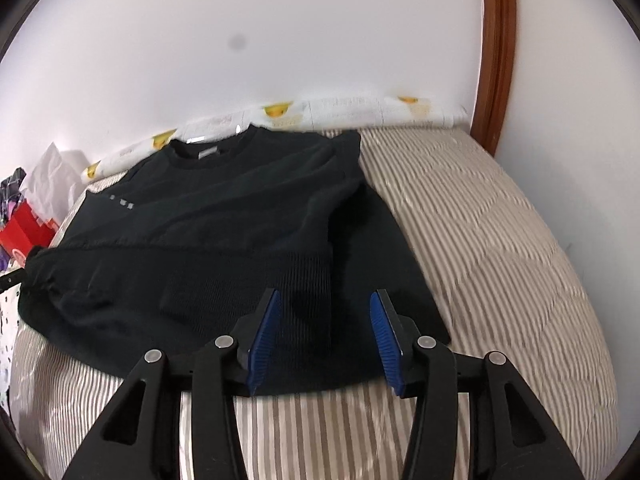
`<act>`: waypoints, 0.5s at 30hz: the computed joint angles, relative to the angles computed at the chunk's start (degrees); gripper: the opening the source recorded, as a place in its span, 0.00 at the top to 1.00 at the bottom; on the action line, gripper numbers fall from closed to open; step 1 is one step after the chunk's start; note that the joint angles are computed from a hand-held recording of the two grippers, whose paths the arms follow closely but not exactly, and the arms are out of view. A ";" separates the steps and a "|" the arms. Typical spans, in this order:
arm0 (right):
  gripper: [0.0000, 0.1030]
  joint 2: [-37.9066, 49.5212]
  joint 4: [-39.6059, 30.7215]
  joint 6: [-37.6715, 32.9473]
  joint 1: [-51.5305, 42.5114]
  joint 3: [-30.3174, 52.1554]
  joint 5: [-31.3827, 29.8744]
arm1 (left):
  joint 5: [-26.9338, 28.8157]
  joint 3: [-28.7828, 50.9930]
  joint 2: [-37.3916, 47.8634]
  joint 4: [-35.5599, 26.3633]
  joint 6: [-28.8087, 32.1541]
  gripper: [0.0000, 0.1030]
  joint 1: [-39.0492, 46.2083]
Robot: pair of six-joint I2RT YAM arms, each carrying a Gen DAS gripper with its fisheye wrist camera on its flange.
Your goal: Fold small clothes
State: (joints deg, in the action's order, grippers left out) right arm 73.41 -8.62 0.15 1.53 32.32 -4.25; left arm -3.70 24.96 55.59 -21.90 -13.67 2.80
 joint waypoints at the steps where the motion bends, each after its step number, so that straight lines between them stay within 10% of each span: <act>1: 0.55 -0.78 -0.23 -0.10 -0.39 -1.02 -0.36 | -0.20 -1.24 -1.81 -0.70 -0.22 0.48 -0.21; 15: 0.50 -2.88 0.40 -0.88 -7.56 -9.69 -7.14 | 14.10 -13.72 -12.35 -1.91 0.72 0.46 11.47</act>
